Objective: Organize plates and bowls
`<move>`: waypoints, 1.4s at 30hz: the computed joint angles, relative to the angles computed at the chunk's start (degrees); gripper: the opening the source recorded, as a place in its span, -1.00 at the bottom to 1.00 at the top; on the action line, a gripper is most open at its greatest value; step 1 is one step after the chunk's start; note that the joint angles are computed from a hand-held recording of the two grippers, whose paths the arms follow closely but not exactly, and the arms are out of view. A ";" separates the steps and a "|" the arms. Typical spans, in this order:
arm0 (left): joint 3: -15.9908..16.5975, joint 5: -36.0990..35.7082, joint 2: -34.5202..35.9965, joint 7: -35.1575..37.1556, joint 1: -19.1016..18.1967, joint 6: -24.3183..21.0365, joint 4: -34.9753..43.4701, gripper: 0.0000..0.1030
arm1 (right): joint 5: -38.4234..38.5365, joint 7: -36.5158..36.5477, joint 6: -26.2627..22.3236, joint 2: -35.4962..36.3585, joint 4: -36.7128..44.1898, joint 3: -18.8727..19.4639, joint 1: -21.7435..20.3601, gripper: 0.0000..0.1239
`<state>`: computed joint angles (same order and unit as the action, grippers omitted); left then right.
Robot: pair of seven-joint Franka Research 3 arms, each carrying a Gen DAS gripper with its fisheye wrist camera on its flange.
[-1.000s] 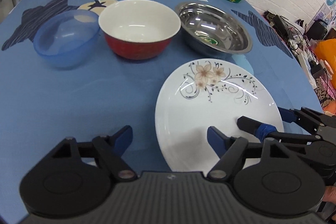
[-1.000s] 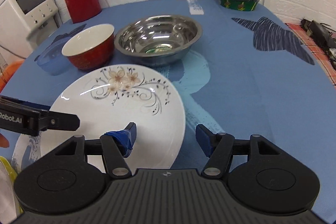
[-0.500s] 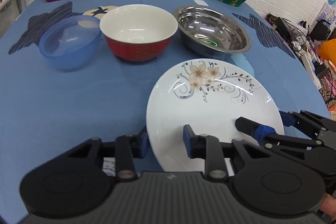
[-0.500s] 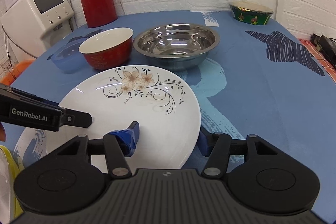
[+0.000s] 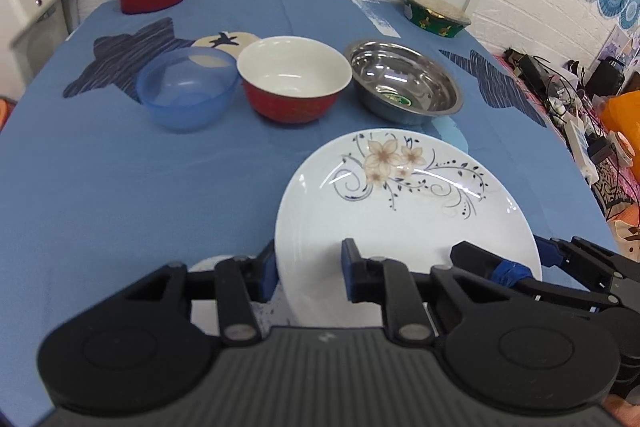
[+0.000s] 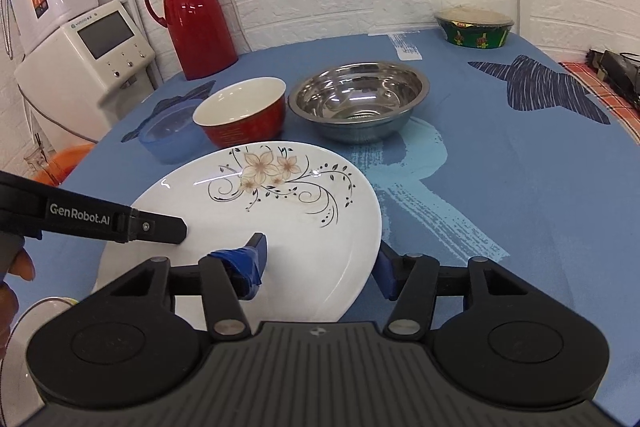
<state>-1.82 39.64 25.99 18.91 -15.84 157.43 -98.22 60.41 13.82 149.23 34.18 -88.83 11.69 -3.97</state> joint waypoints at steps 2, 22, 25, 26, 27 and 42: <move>1.74 3.68 -3.54 -4.41 -1.99 0.39 -4.19 -0.68 | 3.26 -3.72 0.11 -2.70 -3.39 1.40 -1.39 -0.33; -9.14 23.63 -29.79 -36.72 3.30 -5.80 -38.21 -0.69 | 21.45 -23.52 -9.22 -24.86 -33.36 -5.79 5.92 -0.28; -10.11 25.67 -29.73 -39.27 4.92 -4.02 -39.22 -0.69 | 22.03 -24.76 -8.43 -25.39 -34.79 -7.30 8.05 -0.28; -10.26 26.51 -29.36 -40.05 5.31 -3.57 -39.22 -0.69 | 22.26 -24.88 -8.35 -25.51 -35.09 -7.66 8.48 -0.28; -10.36 27.26 -29.00 -40.72 5.59 -3.39 -39.17 -0.68 | 22.26 -24.99 -8.14 -25.29 -34.96 -7.94 8.89 -0.28; -10.95 37.02 -30.51 -49.17 5.89 -7.11 -39.90 -0.02 | 24.12 -24.09 -9.20 -24.81 -34.58 -8.69 9.21 -0.28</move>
